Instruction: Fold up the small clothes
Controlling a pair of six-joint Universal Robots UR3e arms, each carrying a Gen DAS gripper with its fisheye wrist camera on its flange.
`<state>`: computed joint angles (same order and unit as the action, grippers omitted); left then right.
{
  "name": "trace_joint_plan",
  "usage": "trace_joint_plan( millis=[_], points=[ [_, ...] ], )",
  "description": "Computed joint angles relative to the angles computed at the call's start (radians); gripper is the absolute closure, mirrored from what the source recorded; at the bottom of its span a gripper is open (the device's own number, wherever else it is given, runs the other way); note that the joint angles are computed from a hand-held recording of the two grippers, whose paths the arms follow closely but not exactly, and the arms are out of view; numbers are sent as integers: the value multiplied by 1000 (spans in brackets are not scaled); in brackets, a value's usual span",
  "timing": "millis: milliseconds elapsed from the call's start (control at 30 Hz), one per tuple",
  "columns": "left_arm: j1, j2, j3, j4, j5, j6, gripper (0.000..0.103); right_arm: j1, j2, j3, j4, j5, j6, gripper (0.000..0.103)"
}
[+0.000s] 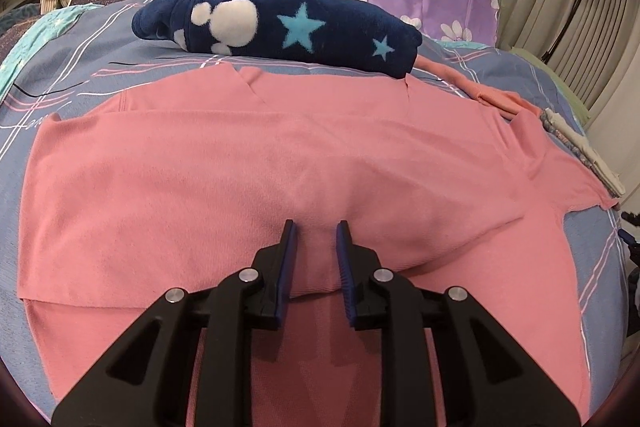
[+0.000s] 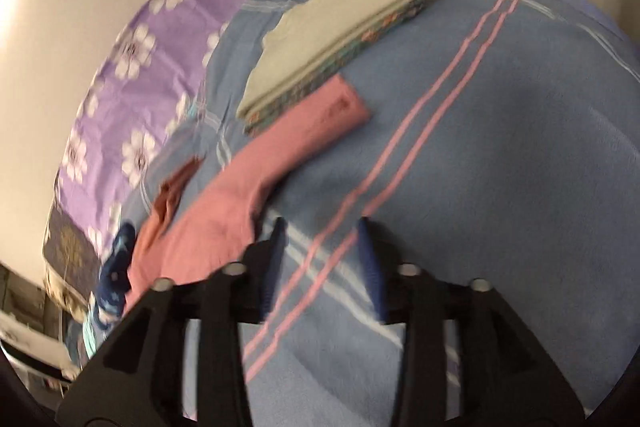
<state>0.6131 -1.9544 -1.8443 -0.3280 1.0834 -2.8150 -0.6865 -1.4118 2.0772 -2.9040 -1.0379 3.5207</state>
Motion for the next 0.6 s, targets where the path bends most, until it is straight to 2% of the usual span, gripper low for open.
trace_joint_plan(
  millis=[33, 133, 200, 233, 267, 300, 433, 600],
  points=[
    [4, 0, 0, -3, -10, -1, 81, 2, 27, -27, -9, 11, 42, 45],
    [9, -1, 0, -9, -23, -3, 80, -11, 138, -104, -62, 92, 176, 44],
    [6, -1, 0, -7, -17, -4, 80, 3, 214, -184, -79, 73, 227, 44],
    [4, -1, 0, -5, -13, -3, 80, 20, 230, -211, -86, 21, 257, 51],
    [4, 0, -1, -3, -11, -2, 80, 35, 224, -232, -62, -6, 265, 81],
    [5, -1, -1, -4, -12, -2, 80, 39, 235, -259, -42, 5, 267, 99],
    [19, -3, 2, -21, -45, 0, 78, 98, 212, -299, -117, 51, 274, 100],
    [34, -3, 2, -37, -81, -2, 78, 368, 294, -575, -130, 137, 245, 100]
  ],
)
